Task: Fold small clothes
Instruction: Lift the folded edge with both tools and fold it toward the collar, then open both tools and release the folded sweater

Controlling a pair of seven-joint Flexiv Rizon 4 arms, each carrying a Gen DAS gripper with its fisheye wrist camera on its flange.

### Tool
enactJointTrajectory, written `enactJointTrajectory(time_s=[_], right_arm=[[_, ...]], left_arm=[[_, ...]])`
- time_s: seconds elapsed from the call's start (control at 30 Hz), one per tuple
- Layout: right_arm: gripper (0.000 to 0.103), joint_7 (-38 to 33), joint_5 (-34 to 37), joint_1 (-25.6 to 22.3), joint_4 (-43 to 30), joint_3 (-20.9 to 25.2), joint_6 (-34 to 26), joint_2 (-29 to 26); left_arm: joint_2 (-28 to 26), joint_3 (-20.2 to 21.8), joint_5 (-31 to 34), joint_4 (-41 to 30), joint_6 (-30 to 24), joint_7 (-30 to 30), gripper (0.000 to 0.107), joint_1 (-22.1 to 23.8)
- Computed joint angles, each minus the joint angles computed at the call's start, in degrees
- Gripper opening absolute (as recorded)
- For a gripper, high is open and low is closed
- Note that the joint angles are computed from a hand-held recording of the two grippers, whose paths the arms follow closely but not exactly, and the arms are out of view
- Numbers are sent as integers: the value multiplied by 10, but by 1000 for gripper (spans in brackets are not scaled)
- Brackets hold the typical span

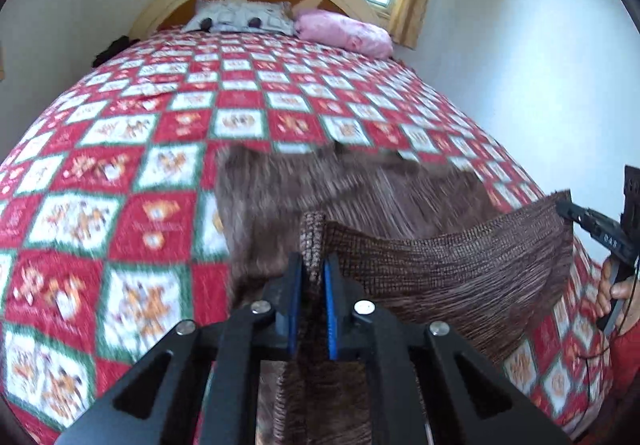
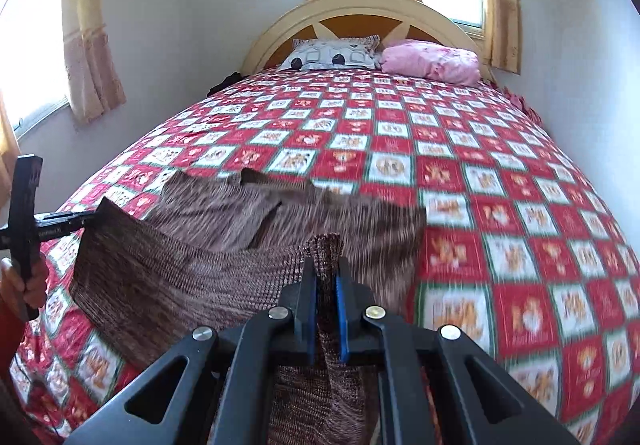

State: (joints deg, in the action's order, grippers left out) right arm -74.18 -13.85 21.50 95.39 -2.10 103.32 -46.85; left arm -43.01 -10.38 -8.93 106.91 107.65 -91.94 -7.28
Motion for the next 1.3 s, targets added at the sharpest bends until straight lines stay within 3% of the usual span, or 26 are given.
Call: enactJointTrajectory(time_s=[0.13, 0.27, 0.43, 0.57, 0.6, 0.8, 1.0, 1.17, 1.23, 1.3], right_arm=[[8, 3, -18, 15, -91, -33, -50, -40], [8, 27, -36, 10, -232, -49, -113, -114], [8, 38, -60, -19, -418, -18, -211, -226], [8, 31, -69, -24, -552, -10, -294, -315], [8, 28, -67, -24, -573, -7, -311, -330], [8, 32, -55, -22, -586, -16, -328, -341], [8, 43, -72, -14, -629, -37, -363, -373], [9, 0, -40, -33, -669, 24, -380, -389], [13, -12, -16, -40, -702, 45, -399, -402], [23, -4, -5, -37, -703, 34, -401, -402]], left_arm=[[-20, 36, -34, -56, -17, -3, 11, -22], [-62, 77, -74, -136, -49, -9, 11, -45], [-123, 124, -105, -228, -100, -19, 11, -70], [-183, 217, -116, -314, -179, -63, 11, -122], [-191, 224, -111, -324, -190, -72, 11, -124], [-202, 214, -77, -338, -203, -108, 12, -110], [-215, 257, -38, -365, -233, -163, 19, -127], [-226, 316, 2, -391, -267, -215, 20, -158], [-229, 328, 17, -400, -278, -233, 20, -163], [-232, 340, 33, -409, -292, -249, 22, -168]])
